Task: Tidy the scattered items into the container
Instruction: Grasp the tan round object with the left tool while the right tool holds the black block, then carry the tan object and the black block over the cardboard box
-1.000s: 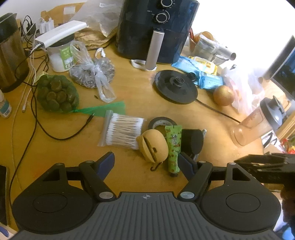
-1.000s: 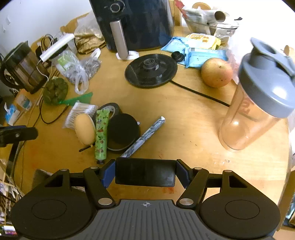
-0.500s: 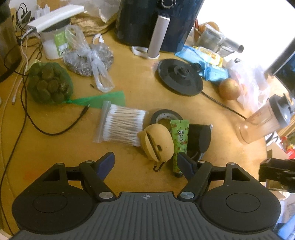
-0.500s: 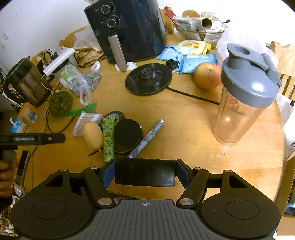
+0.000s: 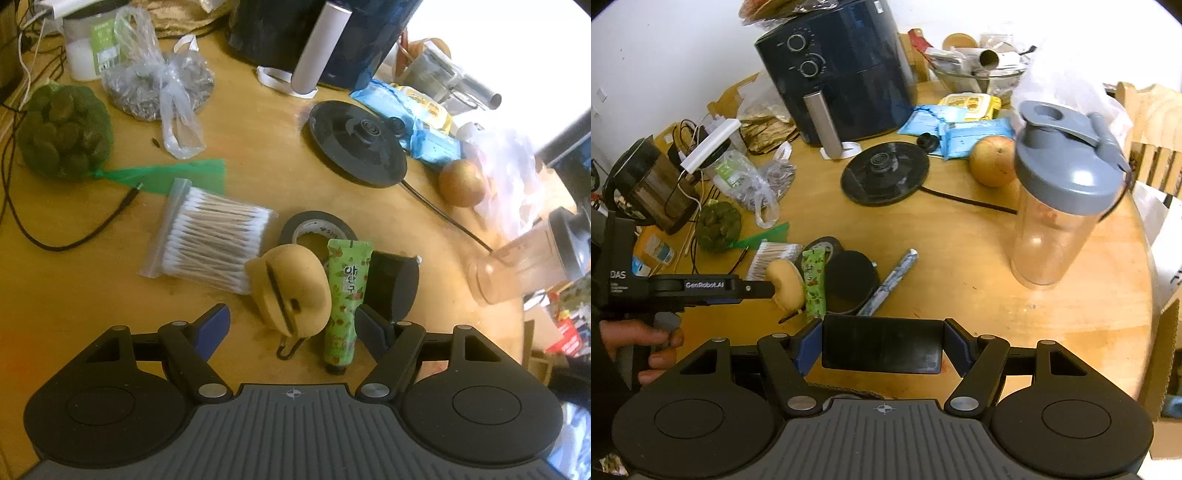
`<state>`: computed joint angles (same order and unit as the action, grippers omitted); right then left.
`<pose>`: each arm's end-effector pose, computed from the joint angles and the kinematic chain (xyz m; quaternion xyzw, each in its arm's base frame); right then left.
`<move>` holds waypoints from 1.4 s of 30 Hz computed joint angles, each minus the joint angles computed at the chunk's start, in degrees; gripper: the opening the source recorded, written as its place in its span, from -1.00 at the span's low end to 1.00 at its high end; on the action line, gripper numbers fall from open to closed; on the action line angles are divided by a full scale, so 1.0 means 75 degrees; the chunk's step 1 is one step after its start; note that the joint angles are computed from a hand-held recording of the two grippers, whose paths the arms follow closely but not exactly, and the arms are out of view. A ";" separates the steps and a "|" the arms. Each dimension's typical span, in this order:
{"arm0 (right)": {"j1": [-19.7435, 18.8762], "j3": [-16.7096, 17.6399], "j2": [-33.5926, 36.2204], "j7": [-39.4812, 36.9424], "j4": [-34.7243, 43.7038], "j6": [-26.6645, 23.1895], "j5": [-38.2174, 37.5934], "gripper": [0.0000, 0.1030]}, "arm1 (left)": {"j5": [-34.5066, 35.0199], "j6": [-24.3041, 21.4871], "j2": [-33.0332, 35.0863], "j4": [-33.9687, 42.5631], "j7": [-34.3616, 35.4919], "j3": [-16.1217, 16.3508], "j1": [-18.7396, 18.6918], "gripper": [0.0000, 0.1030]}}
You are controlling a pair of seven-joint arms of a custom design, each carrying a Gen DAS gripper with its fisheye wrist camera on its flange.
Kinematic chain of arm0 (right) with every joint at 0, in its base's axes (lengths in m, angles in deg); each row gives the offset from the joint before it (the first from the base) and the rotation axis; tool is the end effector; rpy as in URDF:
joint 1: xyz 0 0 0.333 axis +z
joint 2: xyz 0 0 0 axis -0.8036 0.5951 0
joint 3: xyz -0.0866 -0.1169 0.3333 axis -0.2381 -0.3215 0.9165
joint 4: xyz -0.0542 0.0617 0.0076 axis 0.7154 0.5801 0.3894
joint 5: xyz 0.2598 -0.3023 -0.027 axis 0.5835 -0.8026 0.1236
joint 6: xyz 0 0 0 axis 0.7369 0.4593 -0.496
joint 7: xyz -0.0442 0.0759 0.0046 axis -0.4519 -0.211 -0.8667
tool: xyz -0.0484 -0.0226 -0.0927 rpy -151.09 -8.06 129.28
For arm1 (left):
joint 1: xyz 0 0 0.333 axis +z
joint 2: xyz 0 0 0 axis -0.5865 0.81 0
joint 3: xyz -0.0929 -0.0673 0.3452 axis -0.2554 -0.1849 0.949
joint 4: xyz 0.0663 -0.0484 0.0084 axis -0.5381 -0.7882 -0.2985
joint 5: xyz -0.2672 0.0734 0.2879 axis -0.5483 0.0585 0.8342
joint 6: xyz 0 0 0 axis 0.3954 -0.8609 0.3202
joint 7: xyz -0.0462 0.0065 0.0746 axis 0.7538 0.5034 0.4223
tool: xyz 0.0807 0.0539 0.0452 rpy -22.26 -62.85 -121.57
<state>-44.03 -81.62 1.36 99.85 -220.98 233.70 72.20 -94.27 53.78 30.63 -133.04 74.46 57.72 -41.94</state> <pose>0.4448 0.0206 0.5183 -0.6108 0.7307 -0.0977 0.2890 0.6167 -0.2061 0.4634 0.5761 -0.7775 0.2509 0.0249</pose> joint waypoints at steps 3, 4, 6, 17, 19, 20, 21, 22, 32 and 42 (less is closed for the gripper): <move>-0.0095 0.0041 -0.0104 0.0139 -0.0110 -0.0034 -0.0066 0.38 | -0.0058 0.0011 0.0136 0.0069 -0.0185 -0.0013 -0.0029 0.43; -0.0109 0.0044 -0.0135 0.0171 -0.0144 -0.0040 -0.0081 0.38 | -0.0053 0.0062 0.0167 0.0068 -0.0257 -0.0016 -0.0044 0.43; -0.0144 0.0056 -0.0210 0.0254 -0.0218 -0.0049 -0.0120 0.38 | 0.0059 0.0128 0.0227 0.0087 -0.0472 0.0004 -0.0089 0.43; -0.0365 0.0107 -0.0513 0.0768 -0.0530 -0.0057 -0.0463 0.38 | -0.0551 0.0533 0.0487 0.0061 -0.0809 -0.0207 0.0056 0.25; -0.0385 0.0114 -0.0551 0.0846 -0.0567 -0.0059 -0.0521 0.38 | -0.0645 0.0627 0.0514 0.0017 -0.0914 -0.0218 0.0061 0.21; -0.0386 0.0115 -0.0569 0.0877 -0.0579 -0.0061 -0.0544 0.38 | -0.0675 0.0664 0.0523 0.0001 -0.0963 -0.0219 0.0065 0.16; -0.0379 0.0113 -0.0582 0.0896 -0.0590 -0.0062 -0.0562 0.38 | -0.0720 0.0705 0.0524 -0.0020 -0.1006 -0.0226 0.0074 0.13; -0.0360 0.0090 -0.0580 0.0887 -0.0585 -0.0067 -0.0566 0.38 | -0.0768 0.0773 0.0518 -0.0054 -0.1042 -0.0232 0.0084 0.09; -0.0176 0.0071 -0.0526 0.0836 -0.0556 -0.0069 -0.0532 0.38 | -0.0957 0.0720 0.0478 -0.0082 -0.0887 -0.0261 0.0158 0.03; -0.0039 0.0088 -0.0390 0.0715 -0.0447 -0.0006 -0.0431 0.38 | -0.1155 0.0570 0.0197 -0.0091 -0.0443 -0.0231 0.0189 0.03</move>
